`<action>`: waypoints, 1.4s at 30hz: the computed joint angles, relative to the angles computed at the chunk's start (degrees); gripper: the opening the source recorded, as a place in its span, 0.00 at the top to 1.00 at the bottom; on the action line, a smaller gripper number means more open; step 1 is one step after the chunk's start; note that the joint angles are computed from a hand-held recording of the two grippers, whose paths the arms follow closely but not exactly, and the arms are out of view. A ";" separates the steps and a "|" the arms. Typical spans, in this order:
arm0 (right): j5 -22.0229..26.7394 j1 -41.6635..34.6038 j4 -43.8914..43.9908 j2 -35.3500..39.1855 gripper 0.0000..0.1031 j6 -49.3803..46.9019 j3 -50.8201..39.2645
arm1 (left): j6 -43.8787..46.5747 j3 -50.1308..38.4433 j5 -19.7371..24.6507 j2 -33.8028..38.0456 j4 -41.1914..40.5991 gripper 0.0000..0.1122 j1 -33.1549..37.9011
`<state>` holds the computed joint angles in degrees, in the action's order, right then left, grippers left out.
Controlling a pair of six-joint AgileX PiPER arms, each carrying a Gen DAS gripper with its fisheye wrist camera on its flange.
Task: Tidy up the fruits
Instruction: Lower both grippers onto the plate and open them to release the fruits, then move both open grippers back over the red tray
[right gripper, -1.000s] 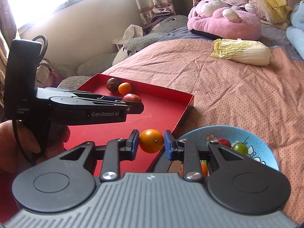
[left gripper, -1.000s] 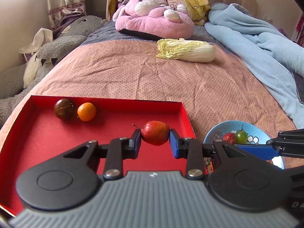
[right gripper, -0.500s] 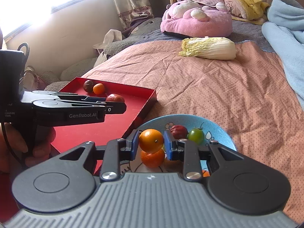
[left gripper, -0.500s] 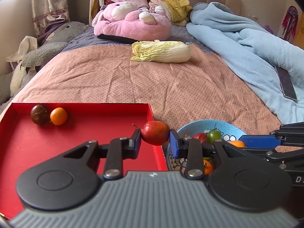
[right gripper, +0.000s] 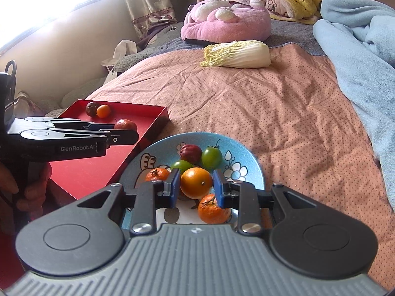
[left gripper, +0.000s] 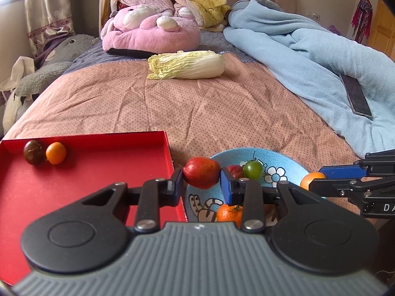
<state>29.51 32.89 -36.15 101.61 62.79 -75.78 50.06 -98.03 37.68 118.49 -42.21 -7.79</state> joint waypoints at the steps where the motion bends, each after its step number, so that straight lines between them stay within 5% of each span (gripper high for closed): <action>1: 0.00 -0.04 -0.39 -0.33 0.68 0.57 0.63 | 0.66 0.56 -0.05 -0.25 -0.52 0.69 -0.07; 25: -0.60 1.44 -3.11 -3.46 0.68 4.20 5.96 | 2.30 10.51 -2.75 -5.51 -1.52 0.69 -2.72; 42: -0.90 -1.82 -0.57 6.61 0.68 -0.37 -3.97 | 4.42 8.70 6.00 -4.54 2.00 0.68 -2.38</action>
